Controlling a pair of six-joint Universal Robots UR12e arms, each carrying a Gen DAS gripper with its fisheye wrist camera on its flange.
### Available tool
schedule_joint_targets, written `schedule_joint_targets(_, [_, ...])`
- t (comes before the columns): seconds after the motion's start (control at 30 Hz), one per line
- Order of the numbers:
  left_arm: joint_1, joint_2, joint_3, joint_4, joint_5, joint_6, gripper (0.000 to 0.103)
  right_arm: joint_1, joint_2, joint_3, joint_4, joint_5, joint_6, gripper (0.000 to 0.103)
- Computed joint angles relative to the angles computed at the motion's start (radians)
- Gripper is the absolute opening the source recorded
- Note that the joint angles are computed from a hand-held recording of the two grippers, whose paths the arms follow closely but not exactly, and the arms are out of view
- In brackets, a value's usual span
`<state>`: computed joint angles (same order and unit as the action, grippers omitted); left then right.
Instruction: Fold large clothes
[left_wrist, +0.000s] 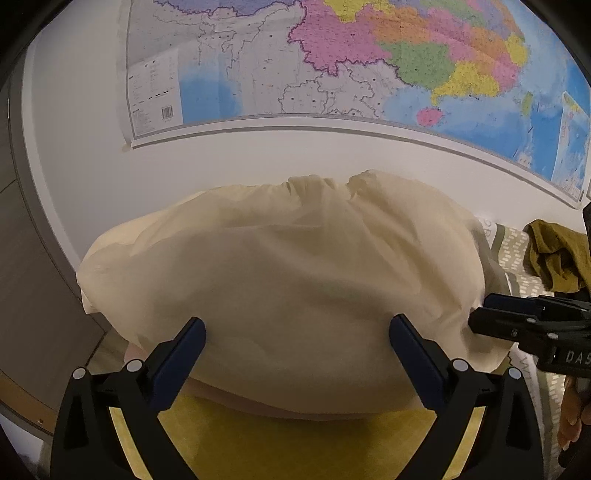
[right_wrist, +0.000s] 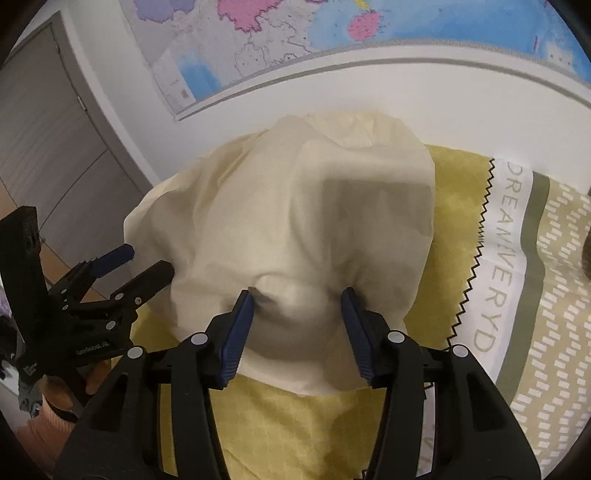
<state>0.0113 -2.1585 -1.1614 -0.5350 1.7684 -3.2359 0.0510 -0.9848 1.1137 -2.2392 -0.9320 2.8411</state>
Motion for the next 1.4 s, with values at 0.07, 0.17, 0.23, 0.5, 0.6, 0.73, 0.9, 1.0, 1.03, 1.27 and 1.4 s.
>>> schedule_joint_targets(0.07, [-0.003, 0.003, -0.003, -0.002, 0.007, -0.01, 0.096, 0.002, -0.008, 0.013, -0.021, -0.01, -0.009, 0.058])
schedule_joint_targets(0.17, [-0.011, 0.007, -0.009, 0.002, 0.032, -0.016, 0.096, 0.003, -0.027, 0.045, -0.066, -0.016, -0.028, 0.064])
schedule_joint_targets(0.23, [-0.016, 0.011, -0.016, 0.006, 0.05, -0.022, 0.096, 0.004, -0.041, 0.069, -0.1, -0.02, -0.046, 0.067])
schedule_joint_targets(0.5, [-0.034, 0.039, -0.05, 0.018, 0.112, -0.079, 0.096, 0.001, -0.087, 0.151, -0.214, -0.043, -0.083, 0.082])
schedule_joint_targets(0.6, [-0.038, 0.052, -0.066, 0.022, 0.123, -0.096, 0.096, 0.001, -0.098, 0.172, -0.229, -0.045, -0.092, 0.086])
schedule_joint_targets(0.73, [-0.046, 0.067, -0.086, 0.012, 0.147, -0.126, 0.096, -0.002, -0.114, 0.204, -0.271, -0.043, -0.078, 0.094])
schedule_joint_targets(0.9, [-0.053, 0.084, -0.107, -0.02, 0.153, -0.144, 0.096, -0.006, -0.138, 0.244, -0.305, -0.039, -0.089, 0.097])
schedule_joint_targets(1.0, [-0.059, 0.096, -0.129, -0.009, 0.165, -0.15, 0.096, -0.007, -0.155, 0.268, -0.323, -0.038, -0.108, 0.097])
schedule_joint_targets(1.03, [-0.061, 0.1, -0.135, -0.008, 0.17, -0.153, 0.096, -0.007, -0.159, 0.275, -0.328, -0.037, -0.109, 0.097])
schedule_joint_targets(1.27, [-0.074, 0.118, -0.169, 0.03, 0.196, -0.151, 0.096, -0.014, -0.187, 0.312, -0.342, -0.024, -0.115, 0.097])
schedule_joint_targets(1.4, [-0.078, 0.13, -0.182, 0.034, 0.198, -0.16, 0.096, -0.019, -0.197, 0.327, -0.345, -0.015, -0.111, 0.097])
